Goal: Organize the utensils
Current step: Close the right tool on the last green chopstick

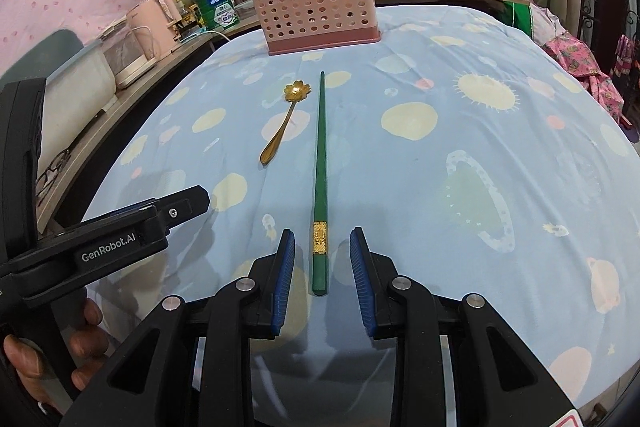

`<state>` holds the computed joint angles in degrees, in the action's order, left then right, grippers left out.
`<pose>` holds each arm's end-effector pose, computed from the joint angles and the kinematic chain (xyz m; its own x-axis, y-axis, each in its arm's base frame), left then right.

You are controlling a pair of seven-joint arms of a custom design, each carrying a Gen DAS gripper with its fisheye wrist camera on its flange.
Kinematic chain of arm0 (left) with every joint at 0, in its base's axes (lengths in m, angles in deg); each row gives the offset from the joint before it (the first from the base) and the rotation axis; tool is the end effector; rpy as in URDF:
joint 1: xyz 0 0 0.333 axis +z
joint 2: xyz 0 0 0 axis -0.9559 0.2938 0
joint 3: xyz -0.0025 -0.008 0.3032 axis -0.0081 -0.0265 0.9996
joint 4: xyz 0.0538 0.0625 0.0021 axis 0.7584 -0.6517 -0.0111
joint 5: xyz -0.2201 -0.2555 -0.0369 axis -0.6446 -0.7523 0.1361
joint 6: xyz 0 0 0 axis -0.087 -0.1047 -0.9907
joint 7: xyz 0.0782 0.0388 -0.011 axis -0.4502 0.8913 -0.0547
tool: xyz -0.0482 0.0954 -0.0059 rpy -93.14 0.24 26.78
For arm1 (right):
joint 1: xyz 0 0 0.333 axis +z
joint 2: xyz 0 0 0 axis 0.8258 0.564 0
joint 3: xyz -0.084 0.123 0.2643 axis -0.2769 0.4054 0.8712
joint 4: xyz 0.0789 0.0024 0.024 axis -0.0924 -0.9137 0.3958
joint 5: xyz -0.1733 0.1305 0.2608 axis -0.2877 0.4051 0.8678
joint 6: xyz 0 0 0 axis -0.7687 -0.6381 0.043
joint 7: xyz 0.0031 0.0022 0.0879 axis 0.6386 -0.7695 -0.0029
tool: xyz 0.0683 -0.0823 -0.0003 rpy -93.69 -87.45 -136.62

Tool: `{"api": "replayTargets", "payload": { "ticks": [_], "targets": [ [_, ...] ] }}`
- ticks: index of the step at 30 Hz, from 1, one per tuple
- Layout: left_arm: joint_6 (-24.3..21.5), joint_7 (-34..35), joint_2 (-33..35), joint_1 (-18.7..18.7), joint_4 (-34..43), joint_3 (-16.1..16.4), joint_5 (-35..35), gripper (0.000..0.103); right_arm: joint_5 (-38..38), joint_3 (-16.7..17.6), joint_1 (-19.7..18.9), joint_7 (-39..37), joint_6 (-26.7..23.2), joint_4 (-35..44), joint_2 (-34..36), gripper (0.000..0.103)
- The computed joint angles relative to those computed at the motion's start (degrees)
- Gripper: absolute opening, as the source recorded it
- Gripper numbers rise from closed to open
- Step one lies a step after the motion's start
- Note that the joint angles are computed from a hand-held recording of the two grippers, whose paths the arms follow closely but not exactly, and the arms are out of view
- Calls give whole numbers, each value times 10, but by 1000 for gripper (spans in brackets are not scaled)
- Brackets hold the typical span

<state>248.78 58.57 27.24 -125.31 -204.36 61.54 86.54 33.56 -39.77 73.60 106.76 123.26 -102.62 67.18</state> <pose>0.5528 -0.1687 0.3369 0.2526 -0.9504 0.1815 -0.7249 -0.3101 -0.6151 0.5665 0.3439 0.3191 0.3960 -0.8844 -0.2471 -0.7331 -0.1424 -0.6651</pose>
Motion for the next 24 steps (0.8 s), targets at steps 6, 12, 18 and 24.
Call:
{"api": "replayTargets", "payload": {
  "ticks": [6, 12, 18, 24],
  "targets": [
    [0, 1, 5, -5, 2, 5, 0, 68, 0, -18, 15, 4, -3, 4, 1, 21],
    [-2, 2, 7, -9, 3, 9, -1, 69, 0, -28, 22, 10, -4, 8, 4, 16],
    [-4, 0, 7, -10, 4, 9, 1, 69, 0, -33, 24, 17, -1, 7, 3, 8],
    [-10, -6, 6, -5, 8, 6, 6, 69, 0, -30, 18, 23, 9, 2, 2, 8]
  ]
}}
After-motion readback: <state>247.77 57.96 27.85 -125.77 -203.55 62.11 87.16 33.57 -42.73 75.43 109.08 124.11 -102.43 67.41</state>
